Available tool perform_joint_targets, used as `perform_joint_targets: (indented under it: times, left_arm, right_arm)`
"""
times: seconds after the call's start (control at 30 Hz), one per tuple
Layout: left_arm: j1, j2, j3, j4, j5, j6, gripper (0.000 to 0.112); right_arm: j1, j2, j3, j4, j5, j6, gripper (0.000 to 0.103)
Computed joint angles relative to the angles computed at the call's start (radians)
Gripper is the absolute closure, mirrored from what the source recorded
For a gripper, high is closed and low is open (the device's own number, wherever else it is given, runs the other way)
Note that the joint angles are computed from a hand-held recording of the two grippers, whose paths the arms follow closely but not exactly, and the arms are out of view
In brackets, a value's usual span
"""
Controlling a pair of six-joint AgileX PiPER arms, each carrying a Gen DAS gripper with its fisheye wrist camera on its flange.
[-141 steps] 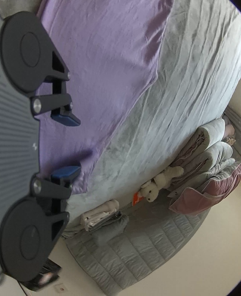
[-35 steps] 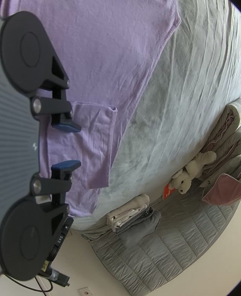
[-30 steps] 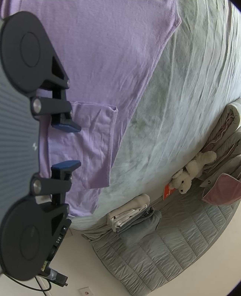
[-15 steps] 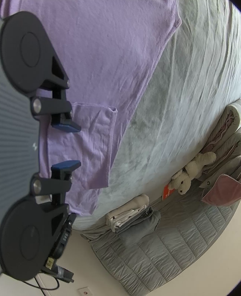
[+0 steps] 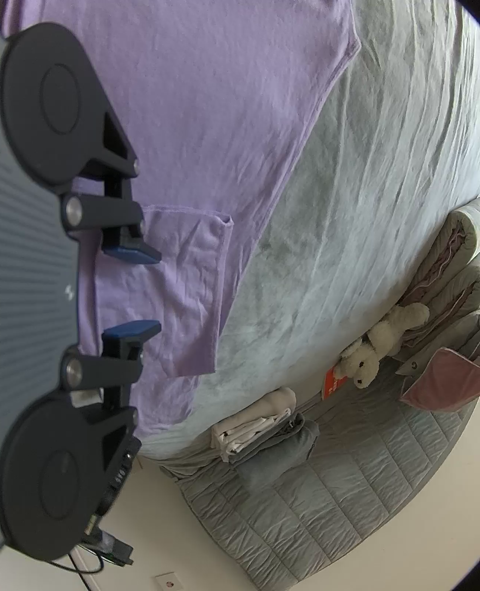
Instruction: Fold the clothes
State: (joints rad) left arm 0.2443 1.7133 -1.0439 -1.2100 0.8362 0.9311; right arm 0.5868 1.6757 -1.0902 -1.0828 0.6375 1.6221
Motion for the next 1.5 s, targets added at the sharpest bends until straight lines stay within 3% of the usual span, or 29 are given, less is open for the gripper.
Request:
perform_joint_targets:
  times: [0.13,0.27,0.3,0.33,0.37,0.57,0.7,1.0,1.33,1.43,1.5]
  left_arm:
    - [0.0,-0.001,0.002,-0.008,-0.006,0.0,0.079]
    - [0.006,-0.003,0.003,-0.008,-0.008,-0.006,0.079]
    - [0.007,-0.003,0.003,-0.007,-0.008,-0.006,0.079]
    - [0.008,-0.003,0.004,-0.008,-0.007,-0.005,0.079]
    - [0.008,-0.003,0.003,-0.008,-0.006,-0.006,0.079]
    - [0.017,0.0,-0.001,-0.019,0.016,0.001,0.079]
    - [0.024,-0.003,0.004,-0.022,0.018,0.0,0.079]
    - [0.062,-0.014,0.015,-0.045,0.036,0.0,0.079]
    - [0.101,-0.031,0.027,-0.046,0.026,-0.015,0.079]
    - [0.108,-0.033,0.023,-0.028,0.027,-0.039,0.078]
    - [0.109,-0.027,0.014,-0.006,0.027,-0.066,0.078]
  right_arm:
    - [-0.056,-0.017,0.007,0.021,-0.08,0.025,0.072]
    - [-0.058,0.022,-0.021,0.029,-0.099,-0.002,0.071]
    - [-0.047,0.027,-0.018,0.004,-0.095,-0.002,0.072]
    - [-0.037,0.032,-0.016,-0.019,-0.092,-0.003,0.094]
    - [-0.033,0.029,-0.013,-0.027,-0.098,-0.002,0.101]
    - [0.001,-0.02,0.0,-0.137,-0.127,0.095,0.101]
    - [0.051,-0.035,-0.048,-0.166,-0.146,0.056,0.101]
    - [0.222,0.035,-0.226,-0.079,-0.213,-0.237,0.101]
    - [0.335,0.267,-0.399,0.267,-0.274,-0.697,0.101]
    - [0.331,0.271,-0.382,0.359,-0.284,-0.78,0.098]
    - [0.322,0.259,-0.368,0.38,-0.29,-0.792,0.09]
